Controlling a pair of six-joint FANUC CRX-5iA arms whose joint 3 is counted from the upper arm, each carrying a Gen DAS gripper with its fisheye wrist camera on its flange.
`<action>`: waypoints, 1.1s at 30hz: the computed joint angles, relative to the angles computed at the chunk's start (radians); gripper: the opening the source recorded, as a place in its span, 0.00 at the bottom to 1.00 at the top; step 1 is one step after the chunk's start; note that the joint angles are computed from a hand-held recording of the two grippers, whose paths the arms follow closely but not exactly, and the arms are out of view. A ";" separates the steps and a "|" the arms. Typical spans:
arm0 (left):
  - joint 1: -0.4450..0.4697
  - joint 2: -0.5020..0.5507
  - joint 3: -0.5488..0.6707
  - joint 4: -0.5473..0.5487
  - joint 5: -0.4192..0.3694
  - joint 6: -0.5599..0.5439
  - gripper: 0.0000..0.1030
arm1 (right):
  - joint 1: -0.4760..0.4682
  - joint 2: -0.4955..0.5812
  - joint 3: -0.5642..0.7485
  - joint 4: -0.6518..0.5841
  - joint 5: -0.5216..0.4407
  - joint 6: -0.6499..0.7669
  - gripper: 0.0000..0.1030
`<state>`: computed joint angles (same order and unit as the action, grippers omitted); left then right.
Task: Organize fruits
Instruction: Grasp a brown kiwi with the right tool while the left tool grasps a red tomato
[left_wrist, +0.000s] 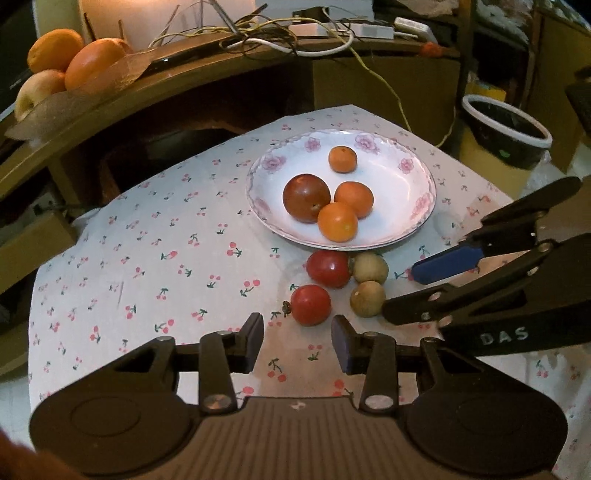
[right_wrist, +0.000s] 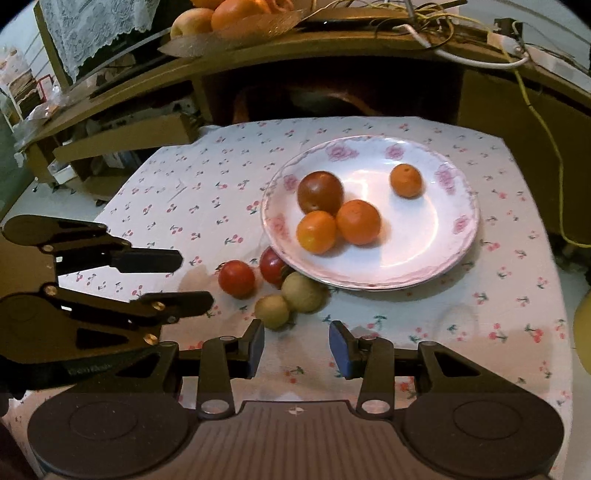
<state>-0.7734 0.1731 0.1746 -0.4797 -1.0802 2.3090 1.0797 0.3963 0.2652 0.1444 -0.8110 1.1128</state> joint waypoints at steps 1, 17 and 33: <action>0.002 0.002 0.000 -0.002 -0.004 -0.007 0.44 | 0.001 0.007 0.008 -0.004 -0.003 0.004 0.41; 0.036 -0.023 -0.062 0.042 0.062 -0.067 0.45 | 0.005 0.056 0.067 -0.026 -0.028 0.011 0.24; 0.032 0.048 -0.007 0.020 0.097 -0.023 0.32 | -0.020 -0.018 -0.010 -0.041 -0.054 0.010 0.24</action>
<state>-0.7417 0.2212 0.1678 -0.4600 -0.9834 2.2858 1.0599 0.3784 0.2550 0.1035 -0.8647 1.1223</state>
